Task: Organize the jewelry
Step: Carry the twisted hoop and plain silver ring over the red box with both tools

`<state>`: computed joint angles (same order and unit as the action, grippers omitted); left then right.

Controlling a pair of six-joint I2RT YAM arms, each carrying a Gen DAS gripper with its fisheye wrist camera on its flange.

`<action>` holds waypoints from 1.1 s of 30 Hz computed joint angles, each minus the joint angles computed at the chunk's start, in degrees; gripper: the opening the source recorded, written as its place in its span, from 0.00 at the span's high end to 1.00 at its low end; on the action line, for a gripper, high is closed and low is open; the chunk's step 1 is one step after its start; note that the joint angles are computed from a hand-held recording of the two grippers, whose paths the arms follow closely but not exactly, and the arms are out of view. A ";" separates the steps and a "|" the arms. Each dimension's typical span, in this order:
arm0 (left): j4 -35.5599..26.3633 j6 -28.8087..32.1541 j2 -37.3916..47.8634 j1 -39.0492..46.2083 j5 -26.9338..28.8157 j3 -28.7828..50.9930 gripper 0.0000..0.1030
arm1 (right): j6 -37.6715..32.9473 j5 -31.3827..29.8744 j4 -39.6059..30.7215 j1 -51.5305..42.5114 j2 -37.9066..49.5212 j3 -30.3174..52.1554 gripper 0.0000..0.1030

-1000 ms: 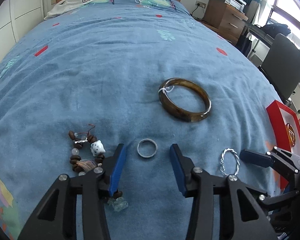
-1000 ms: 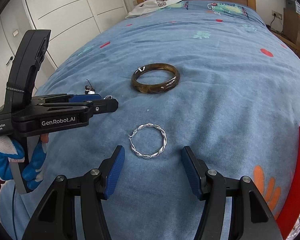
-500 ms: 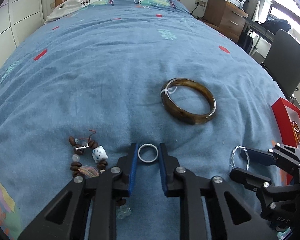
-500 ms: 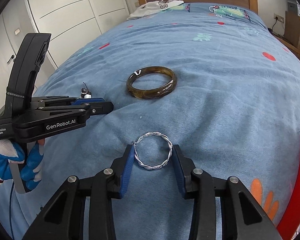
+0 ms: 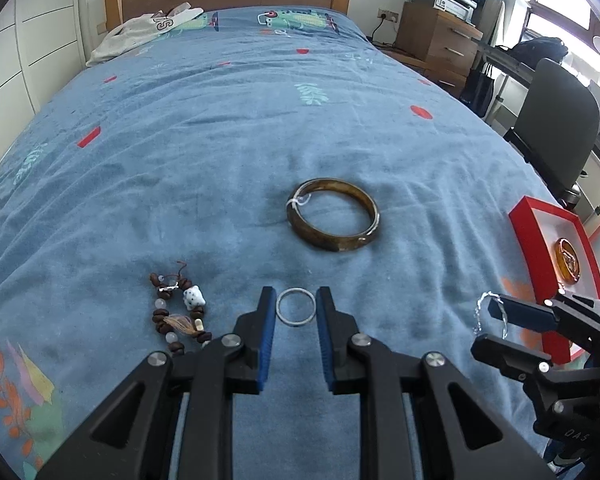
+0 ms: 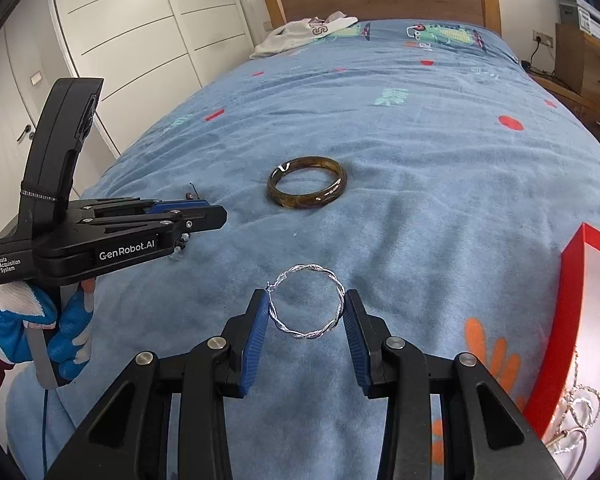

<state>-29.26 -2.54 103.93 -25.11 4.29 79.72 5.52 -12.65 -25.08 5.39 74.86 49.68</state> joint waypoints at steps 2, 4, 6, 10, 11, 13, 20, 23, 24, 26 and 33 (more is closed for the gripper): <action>-0.92 -0.47 -1.68 -1.01 -0.52 0.00 0.82 | -0.10 -0.02 -2.08 -0.74 -3.25 -0.21 0.63; -2.00 -1.21 -3.18 -2.37 -0.82 0.42 0.82 | -0.70 0.12 -4.59 -1.85 -6.51 -0.26 0.63; -2.94 -1.89 -4.28 -4.15 -1.11 0.97 0.82 | -1.73 -0.34 -7.16 -4.08 -9.96 -0.61 0.63; -4.68 -4.16 -4.68 -9.16 -1.95 3.17 0.82 | -5.84 -2.71 -12.76 -11.64 -15.08 -0.48 0.63; -5.07 -4.74 -4.33 -10.72 -2.11 4.08 0.82 | -7.45 -3.65 -14.32 -14.33 -16.34 -0.54 0.63; -5.63 -5.77 -3.26 -13.67 -2.41 5.93 0.82 | -10.97 -5.90 -17.19 -20.23 -18.09 -0.47 0.63; -8.40 -9.03 6.14 -23.93 -2.64 17.95 0.82 | -27.47 -13.92 -23.56 -43.24 -13.25 3.69 0.63; -10.57 -9.38 12.29 -27.59 -2.73 26.05 0.82 | -31.25 -14.88 -23.13 -47.51 -7.26 7.23 0.63; -11.31 -9.46 14.18 -28.54 -2.82 28.51 0.82 | -31.96 -14.86 -22.85 -48.08 -5.10 8.55 0.63; -13.28 -9.41 18.61 -30.08 -3.14 34.34 0.82 | -33.47 -14.39 -22.03 -48.77 -0.85 11.10 0.63; -20.67 -9.21 31.49 -32.61 -3.67 50.55 0.82 | -35.90 -14.67 -21.80 -49.68 12.57 19.08 0.63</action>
<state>-49.92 -11.75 135.42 -57.72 0.62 130.27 -30.38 -27.31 -46.88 -44.29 87.43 68.76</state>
